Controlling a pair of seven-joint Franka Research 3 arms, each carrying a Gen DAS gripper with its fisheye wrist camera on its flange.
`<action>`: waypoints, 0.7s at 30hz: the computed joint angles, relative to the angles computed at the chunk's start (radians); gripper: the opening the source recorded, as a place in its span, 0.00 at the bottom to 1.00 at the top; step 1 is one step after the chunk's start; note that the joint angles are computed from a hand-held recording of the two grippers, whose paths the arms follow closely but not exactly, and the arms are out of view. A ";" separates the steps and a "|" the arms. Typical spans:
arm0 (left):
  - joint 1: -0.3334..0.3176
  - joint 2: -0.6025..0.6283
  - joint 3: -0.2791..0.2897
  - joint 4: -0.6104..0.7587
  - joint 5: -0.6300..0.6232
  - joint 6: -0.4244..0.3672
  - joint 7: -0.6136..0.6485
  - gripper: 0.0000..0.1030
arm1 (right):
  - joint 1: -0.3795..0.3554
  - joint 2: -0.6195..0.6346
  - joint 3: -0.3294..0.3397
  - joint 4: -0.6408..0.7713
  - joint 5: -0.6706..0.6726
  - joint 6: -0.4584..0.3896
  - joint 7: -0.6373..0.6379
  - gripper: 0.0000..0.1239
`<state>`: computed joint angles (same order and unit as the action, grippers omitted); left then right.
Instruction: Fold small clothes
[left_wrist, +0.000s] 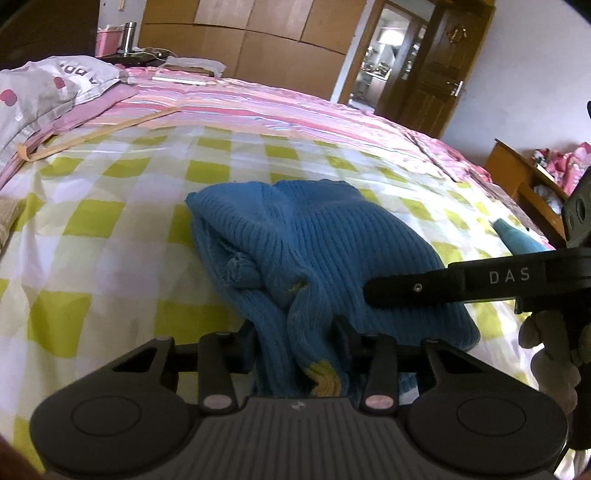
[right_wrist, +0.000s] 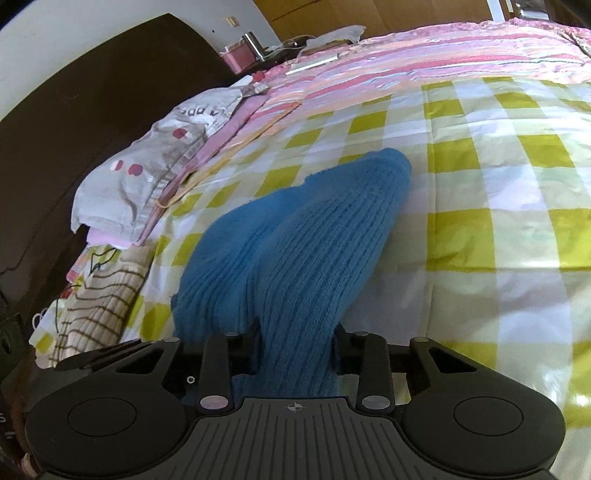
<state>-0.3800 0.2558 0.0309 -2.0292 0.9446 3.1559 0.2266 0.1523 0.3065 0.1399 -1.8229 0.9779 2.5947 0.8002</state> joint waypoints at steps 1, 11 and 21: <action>-0.007 -0.011 0.005 -0.014 0.008 0.007 -0.010 0.43 | -0.002 -0.013 0.001 -0.016 0.005 -0.001 -0.006 0.26; 0.011 -0.107 -0.047 -0.142 0.070 -0.033 -0.099 0.42 | 0.019 -0.167 -0.049 -0.216 -0.013 -0.006 -0.030 0.31; 0.080 -0.212 -0.126 -0.145 0.409 -0.166 -0.382 0.42 | 0.067 -0.290 -0.060 -0.342 0.080 0.173 -0.189 0.32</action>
<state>-0.3004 0.0440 -0.0949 -2.1741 1.3535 2.9903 -0.1554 0.2197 0.0167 0.0798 -2.1650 1.0583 2.7680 0.6115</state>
